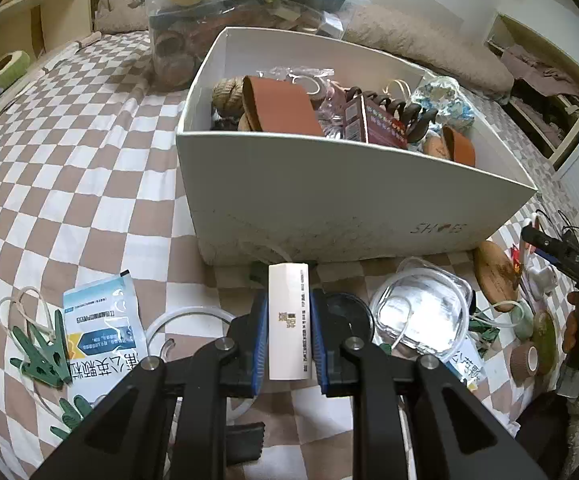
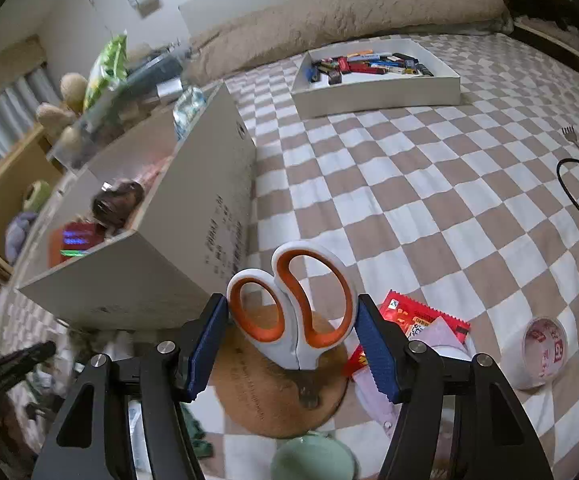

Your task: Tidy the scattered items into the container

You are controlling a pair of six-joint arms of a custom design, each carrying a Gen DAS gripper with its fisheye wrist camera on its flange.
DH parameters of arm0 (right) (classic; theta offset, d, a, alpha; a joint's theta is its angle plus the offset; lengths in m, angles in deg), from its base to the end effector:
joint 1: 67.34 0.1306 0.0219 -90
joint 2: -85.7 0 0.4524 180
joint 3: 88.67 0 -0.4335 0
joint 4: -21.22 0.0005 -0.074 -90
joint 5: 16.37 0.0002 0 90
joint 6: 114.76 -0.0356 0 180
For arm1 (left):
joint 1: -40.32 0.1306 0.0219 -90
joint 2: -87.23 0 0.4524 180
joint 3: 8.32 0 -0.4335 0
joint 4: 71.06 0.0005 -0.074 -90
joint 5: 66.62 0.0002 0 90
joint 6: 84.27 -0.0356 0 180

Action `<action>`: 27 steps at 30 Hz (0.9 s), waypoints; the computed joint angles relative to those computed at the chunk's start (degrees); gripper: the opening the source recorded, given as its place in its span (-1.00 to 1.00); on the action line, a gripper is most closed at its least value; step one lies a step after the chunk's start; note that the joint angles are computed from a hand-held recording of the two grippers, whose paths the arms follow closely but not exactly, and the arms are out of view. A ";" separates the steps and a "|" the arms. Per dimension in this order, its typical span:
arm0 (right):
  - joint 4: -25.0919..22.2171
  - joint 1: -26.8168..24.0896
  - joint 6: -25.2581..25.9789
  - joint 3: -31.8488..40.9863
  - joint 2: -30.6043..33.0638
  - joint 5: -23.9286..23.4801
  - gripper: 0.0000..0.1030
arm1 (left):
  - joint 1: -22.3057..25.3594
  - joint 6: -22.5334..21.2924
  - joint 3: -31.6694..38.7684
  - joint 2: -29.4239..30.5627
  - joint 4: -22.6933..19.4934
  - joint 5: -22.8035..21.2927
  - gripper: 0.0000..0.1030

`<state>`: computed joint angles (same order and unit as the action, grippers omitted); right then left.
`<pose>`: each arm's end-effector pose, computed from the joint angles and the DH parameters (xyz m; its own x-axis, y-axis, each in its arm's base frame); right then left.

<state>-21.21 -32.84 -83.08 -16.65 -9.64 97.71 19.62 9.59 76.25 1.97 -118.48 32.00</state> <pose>0.3906 0.2502 0.3987 -0.6311 0.5090 -0.5854 0.4045 0.8598 0.3116 0.5071 -0.1979 0.4126 -0.8165 0.2374 -0.5262 0.3705 0.9145 -0.1623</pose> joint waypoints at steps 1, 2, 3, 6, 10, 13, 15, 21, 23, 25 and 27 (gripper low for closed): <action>0.50 0.28 -0.20 -0.14 -0.40 0.26 0.26 | -0.03 -0.06 -0.06 -0.18 0.15 0.02 -0.61; 0.85 0.44 -0.19 -0.22 -0.70 0.37 0.26 | -0.07 -0.09 -0.13 -0.37 0.30 0.04 -0.61; 1.42 0.54 -0.12 -0.31 -0.96 0.49 0.26 | -0.10 -0.13 -0.23 -0.57 0.51 0.09 -0.61; 2.69 0.97 0.11 -0.36 -1.55 0.93 0.26 | -0.15 -0.18 -0.57 -1.22 1.26 0.37 -0.61; 3.18 1.44 -0.37 -0.36 -2.09 0.92 0.25 | -0.17 0.26 -0.93 -2.00 1.96 0.68 -0.61; 3.75 2.06 -0.48 -0.27 -2.53 1.76 0.25 | -0.20 0.12 -1.08 -2.56 2.53 1.06 -0.61; 4.69 2.47 -0.24 -0.35 -3.11 2.45 0.25 | -0.16 0.27 -1.23 -3.06 3.14 1.59 -0.61; 7.26 3.94 1.56 0.02 -4.98 6.07 0.25 | 0.09 0.33 -0.89 -4.24 4.20 3.22 -0.61; 8.03 4.19 2.32 0.23 -5.53 6.81 0.25 | 0.12 0.32 -0.48 -4.55 4.64 3.59 -0.61; 8.46 4.28 3.17 0.61 -5.69 7.03 0.25 | 0.14 0.31 0.13 -4.66 4.89 4.04 -0.61; 9.36 3.97 4.06 1.04 -5.71 6.32 0.25 | 0.06 0.41 0.74 -4.53 5.08 4.10 -0.61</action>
<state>-11.85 -28.87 -79.02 -15.61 -15.35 104.02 19.68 10.01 76.99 -2.56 -113.40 36.11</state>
